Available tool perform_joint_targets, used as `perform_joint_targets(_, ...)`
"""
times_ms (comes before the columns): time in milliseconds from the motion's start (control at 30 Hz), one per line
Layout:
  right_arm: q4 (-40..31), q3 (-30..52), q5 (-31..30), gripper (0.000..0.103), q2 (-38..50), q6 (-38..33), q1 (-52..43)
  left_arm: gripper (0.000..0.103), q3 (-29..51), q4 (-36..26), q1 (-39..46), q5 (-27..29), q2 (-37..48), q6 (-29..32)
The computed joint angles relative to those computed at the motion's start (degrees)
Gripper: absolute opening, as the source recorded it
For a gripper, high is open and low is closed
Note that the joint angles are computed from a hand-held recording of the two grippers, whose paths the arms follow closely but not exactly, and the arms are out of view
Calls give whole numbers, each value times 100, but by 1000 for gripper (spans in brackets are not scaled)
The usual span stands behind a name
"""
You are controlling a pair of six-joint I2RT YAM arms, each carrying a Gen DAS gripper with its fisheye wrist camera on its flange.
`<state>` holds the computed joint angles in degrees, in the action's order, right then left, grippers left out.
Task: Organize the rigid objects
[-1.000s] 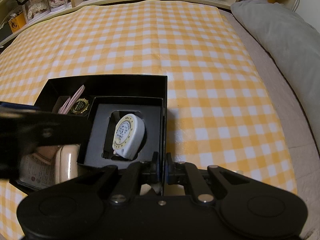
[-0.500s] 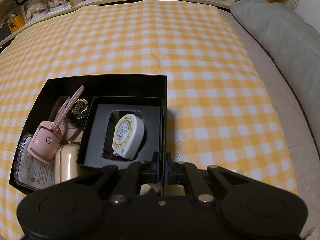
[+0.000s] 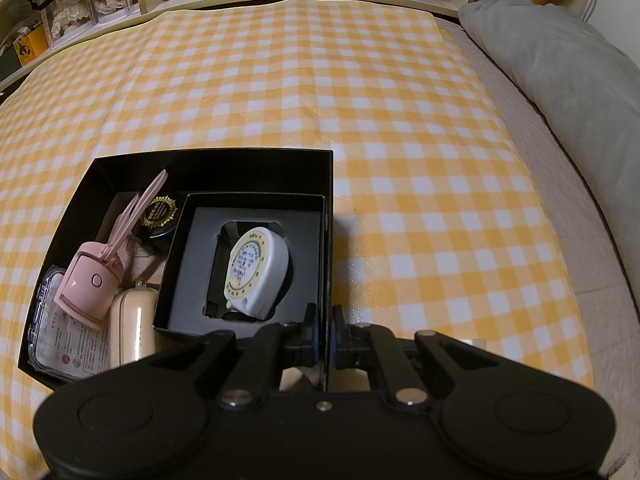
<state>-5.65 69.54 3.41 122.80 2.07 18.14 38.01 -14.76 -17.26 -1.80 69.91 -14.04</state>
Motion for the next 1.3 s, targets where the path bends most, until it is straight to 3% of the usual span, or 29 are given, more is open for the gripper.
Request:
perform_joint_targets(367, 137, -196, 67, 6, -96, 22, -15, 103, -859, 143, -120, -384, -937, -317)
perform_joint_targets(600, 608, -1293, 257, 10, -1318, 310, 197, 103, -1043, 165, 77, -370, -1189, -304)
perform_joint_targets(800, 919, -2218, 291, 20, -2668, 561, 520, 103, -1140, 148, 72, -422, -1403, -317)
perform_joint_targets(900, 983, -2703, 313, 29, -3338, 659, 738, 103, -1176, 105, -26, -569, -1533, -377)
perform_joint_targets(1033, 910, -3254, 561, 50, -4206, 802, 1068, 103, -1207, 8, -142, -712, -1654, -342)
perform_joint_targets(1200, 654, -3783, 960, 63, -5112, 1013, 1400, 103, -1250, -49, -335, -967, -1760, -427)
perform_joint_targets(1300, 662, -4164, 1347, 81, -5655, 1345, 1571, 103, -1279, -87, -416, -1092, -1863, -479)
